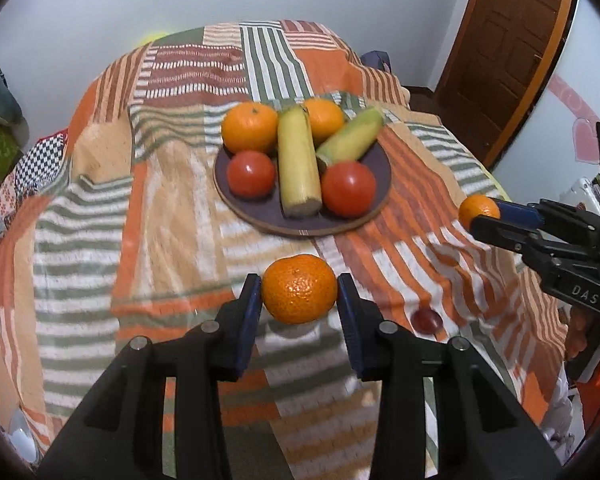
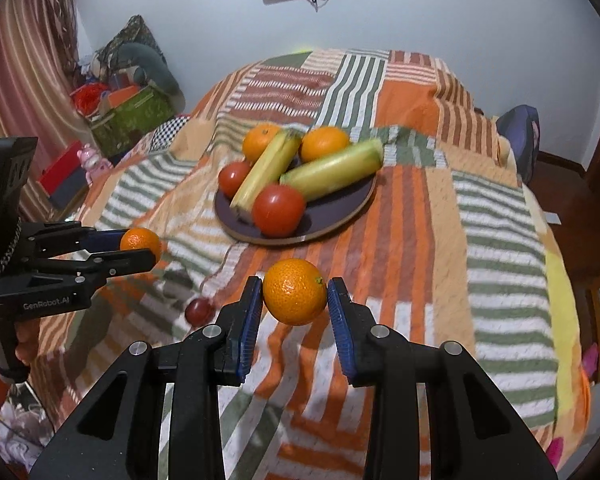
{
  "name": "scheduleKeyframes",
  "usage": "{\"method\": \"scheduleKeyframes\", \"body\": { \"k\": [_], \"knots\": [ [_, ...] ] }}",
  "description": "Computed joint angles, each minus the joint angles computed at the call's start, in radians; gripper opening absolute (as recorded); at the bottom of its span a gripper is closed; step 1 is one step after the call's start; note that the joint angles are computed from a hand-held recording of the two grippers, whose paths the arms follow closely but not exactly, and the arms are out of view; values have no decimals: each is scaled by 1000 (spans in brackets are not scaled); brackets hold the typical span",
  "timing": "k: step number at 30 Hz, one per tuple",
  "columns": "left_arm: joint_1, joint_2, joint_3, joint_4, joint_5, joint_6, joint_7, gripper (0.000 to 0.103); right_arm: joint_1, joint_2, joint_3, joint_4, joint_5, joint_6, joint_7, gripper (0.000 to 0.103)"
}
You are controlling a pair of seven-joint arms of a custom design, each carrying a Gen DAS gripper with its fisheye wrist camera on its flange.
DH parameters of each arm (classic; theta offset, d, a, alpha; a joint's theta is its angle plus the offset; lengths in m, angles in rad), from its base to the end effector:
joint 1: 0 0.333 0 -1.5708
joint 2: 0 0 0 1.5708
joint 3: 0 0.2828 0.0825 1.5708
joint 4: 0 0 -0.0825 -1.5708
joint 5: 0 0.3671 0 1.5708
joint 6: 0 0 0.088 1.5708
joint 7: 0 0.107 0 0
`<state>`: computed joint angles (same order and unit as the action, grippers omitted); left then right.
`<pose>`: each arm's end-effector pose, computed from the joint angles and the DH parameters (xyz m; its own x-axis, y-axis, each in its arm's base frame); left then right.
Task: Organize fruits
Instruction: 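Place both mandarins on the purple plate and open both tools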
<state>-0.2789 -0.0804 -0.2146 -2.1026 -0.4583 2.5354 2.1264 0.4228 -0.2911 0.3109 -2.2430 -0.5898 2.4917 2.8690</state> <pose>0.4899 -0.2603 0.4836 -0.6951 -0.7114 0.1037 -0.6328 0.5370 -0.5579 0.3644 0.3456 0.5126 -0.1037 -0.9803 -0.1682 -0.7324 0.1897 -0.6539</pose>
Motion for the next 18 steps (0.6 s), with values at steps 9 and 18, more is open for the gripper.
{"method": "scheduleKeyframes", "body": {
  "k": [9, 18],
  "knots": [
    [19, 169, -23, 169, 99, -2, -86, 38, -24, 66, -34, 44, -36, 32, -28, 31],
    [36, 306, -54, 316, 156, -19, -128, 38, -28, 154, -86, 102, -22, 68, -104, 31]
  ]
}}
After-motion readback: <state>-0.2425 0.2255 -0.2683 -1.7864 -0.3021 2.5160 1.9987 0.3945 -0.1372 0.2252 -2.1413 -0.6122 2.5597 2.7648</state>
